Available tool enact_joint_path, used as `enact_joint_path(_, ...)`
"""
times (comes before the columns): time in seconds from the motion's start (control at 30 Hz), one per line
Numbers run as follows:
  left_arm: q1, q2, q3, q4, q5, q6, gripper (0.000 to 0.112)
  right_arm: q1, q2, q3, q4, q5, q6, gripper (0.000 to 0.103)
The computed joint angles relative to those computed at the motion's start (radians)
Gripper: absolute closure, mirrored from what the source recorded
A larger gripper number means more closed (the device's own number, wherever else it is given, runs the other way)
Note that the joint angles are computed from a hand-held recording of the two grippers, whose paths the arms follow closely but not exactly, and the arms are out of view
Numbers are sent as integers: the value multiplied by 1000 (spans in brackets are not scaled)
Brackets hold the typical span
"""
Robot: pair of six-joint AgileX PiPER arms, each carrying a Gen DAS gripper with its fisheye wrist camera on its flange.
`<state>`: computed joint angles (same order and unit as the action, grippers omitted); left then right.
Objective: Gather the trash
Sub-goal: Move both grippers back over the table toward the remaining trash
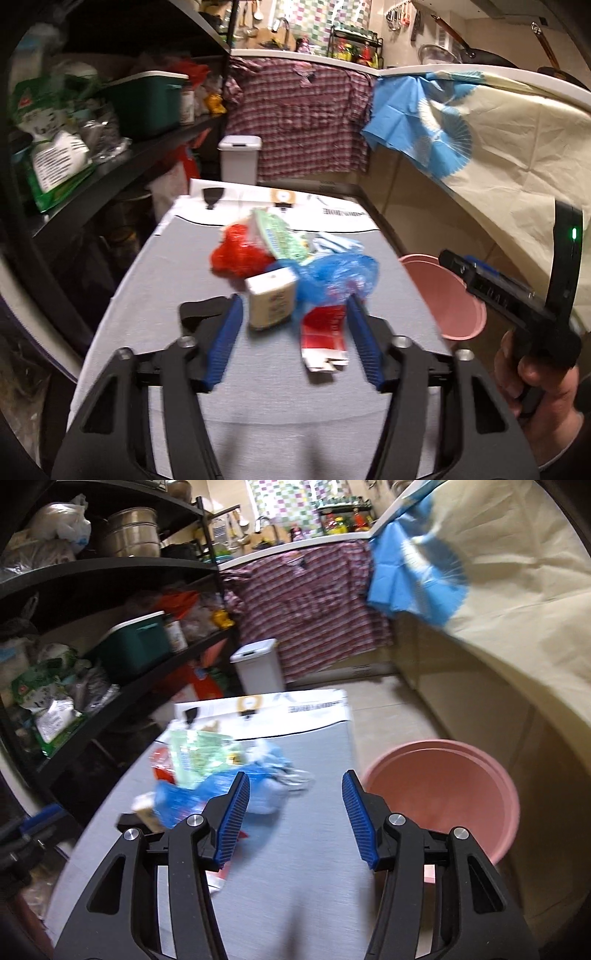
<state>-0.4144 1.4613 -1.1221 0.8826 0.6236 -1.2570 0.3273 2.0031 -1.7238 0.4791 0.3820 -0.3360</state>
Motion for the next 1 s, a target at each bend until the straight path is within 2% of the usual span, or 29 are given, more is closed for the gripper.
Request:
enact_joint_path(0.07,-4,7,39,84,10,-79,75,18,41,-47,49,23,-36,50)
enact_joint_path(0.27,88,35,98,143,-61,-177,75,43,114,-109,129,82,-115,50)
enact_joint_path(0.5,224,103,82,35,-128,-127,75,58,221,-252,100,157,-92,50)
enact_joint_path(0.6,263,128,74,33,-149,-129,75,70,258,-305,91,184,-85,50)
enact_joint_path(0.77,324,179,45,-36,-190,-75,75,94,295,-350,38,192,-81,51)
enact_joint_path(0.83,342,197,31,-72,-206,-42,75,100,307,-364,12,188,-68,56)
enact_joint_path(1.0,365,237,2,-173,-243,63,75,101,328,-395,-9,198,-58,80)
